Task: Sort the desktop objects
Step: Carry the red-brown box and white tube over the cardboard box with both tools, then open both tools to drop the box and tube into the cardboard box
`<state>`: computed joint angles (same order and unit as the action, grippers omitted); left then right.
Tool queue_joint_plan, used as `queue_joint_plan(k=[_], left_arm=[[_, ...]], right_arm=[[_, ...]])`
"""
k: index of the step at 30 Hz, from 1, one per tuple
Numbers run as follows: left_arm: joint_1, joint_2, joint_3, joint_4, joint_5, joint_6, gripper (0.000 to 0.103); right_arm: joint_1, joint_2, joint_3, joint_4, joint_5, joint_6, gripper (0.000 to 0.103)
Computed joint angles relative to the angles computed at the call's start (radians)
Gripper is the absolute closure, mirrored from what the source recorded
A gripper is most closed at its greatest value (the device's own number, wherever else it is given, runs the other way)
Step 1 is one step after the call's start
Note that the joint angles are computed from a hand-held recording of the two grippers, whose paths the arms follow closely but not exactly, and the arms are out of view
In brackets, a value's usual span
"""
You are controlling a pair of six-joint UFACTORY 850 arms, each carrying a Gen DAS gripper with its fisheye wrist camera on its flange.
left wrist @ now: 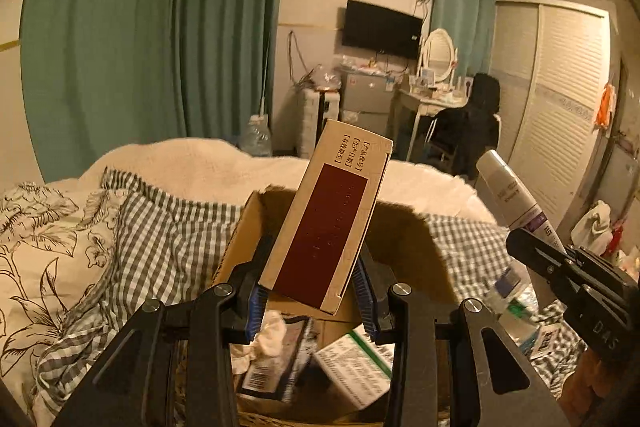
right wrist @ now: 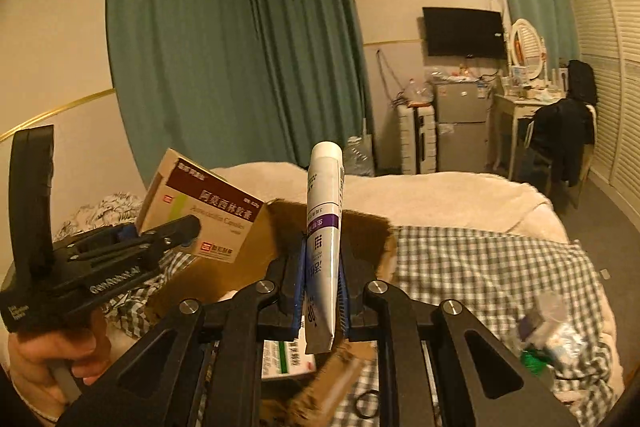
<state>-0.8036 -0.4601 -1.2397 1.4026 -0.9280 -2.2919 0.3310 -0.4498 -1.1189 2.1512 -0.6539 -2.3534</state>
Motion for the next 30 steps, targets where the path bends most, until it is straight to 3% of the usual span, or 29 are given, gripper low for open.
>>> queue_joint_plan(k=[8,16,19,21,25,26,28,30], left_arm=[[0.066,-0.035,0.007,-0.066,0.093,0.033,0.064],[0.107,-0.097,-0.04,-0.183,0.182,0.167,0.064],[0.111,-0.112,-0.059,-0.229,0.168,0.206,0.064],[0.113,-0.105,-0.052,-0.232,0.182,0.196,0.064],[0.108,-0.113,-0.064,-0.252,0.169,0.209,0.063],[0.107,-0.113,-0.066,-0.257,0.168,0.209,0.06],[0.103,-0.108,-0.066,-0.255,0.168,0.195,0.051],[0.098,-0.105,-0.068,-0.255,0.158,0.183,0.042]], right_arm=[[0.048,-0.094,-0.094,-0.09,0.069,0.064,0.09],[0.072,-0.181,-0.183,-0.213,0.174,0.143,0.09],[0.073,-0.208,-0.214,-0.318,0.211,0.209,0.09],[0.078,-0.214,-0.214,-0.3,0.232,0.186,0.089],[0.066,-0.228,-0.22,-0.318,0.215,0.2,0.089],[0.066,-0.228,-0.215,-0.294,0.224,0.172,0.086],[0.068,-0.223,-0.208,-0.256,0.23,0.135,0.057],[0.067,-0.203,-0.177,-0.175,0.212,0.05,0.04]])
